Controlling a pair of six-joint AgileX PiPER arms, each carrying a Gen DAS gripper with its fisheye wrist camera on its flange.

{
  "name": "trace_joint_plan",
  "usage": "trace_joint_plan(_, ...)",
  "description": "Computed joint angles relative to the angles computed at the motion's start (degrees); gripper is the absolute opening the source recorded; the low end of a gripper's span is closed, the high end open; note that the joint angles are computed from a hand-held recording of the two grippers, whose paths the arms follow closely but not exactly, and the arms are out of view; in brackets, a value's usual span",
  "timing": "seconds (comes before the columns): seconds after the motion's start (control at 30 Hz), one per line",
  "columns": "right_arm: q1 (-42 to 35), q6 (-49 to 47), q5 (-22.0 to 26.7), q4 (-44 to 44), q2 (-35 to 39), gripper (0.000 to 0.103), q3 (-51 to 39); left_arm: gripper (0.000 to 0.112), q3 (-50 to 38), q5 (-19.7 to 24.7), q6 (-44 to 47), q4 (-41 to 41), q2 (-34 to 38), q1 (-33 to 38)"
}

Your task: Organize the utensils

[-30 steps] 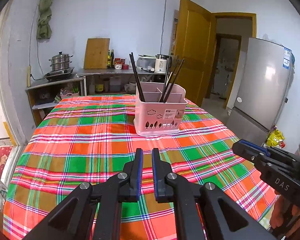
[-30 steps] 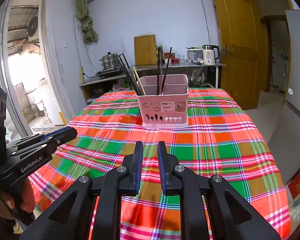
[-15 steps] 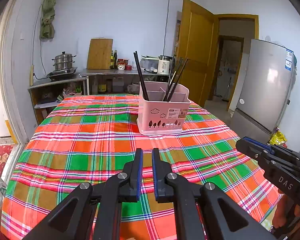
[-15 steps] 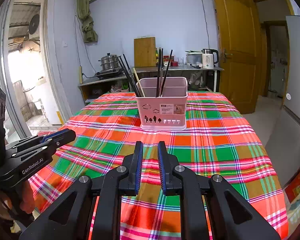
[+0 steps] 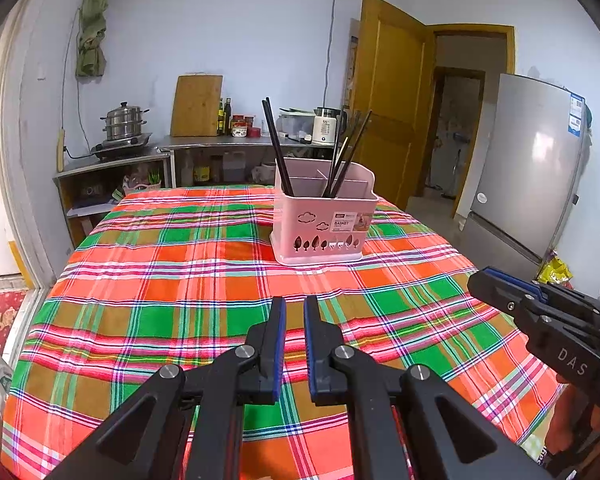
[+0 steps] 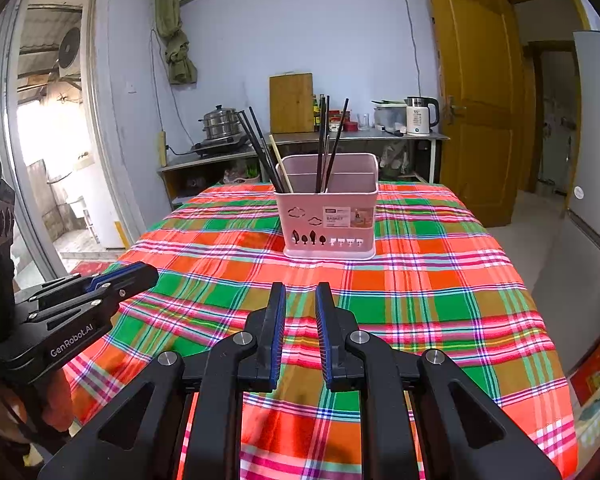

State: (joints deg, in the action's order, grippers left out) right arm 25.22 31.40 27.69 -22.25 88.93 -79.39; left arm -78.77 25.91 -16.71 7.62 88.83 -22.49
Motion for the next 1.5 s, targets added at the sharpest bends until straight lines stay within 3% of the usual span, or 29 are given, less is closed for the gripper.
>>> trace_joint_plan(1.5,0.5,0.6,0.8,-0.1,-0.2,0.015,0.1,0.008,1.2,-0.6,3.1,-3.8,-0.5,0.1)
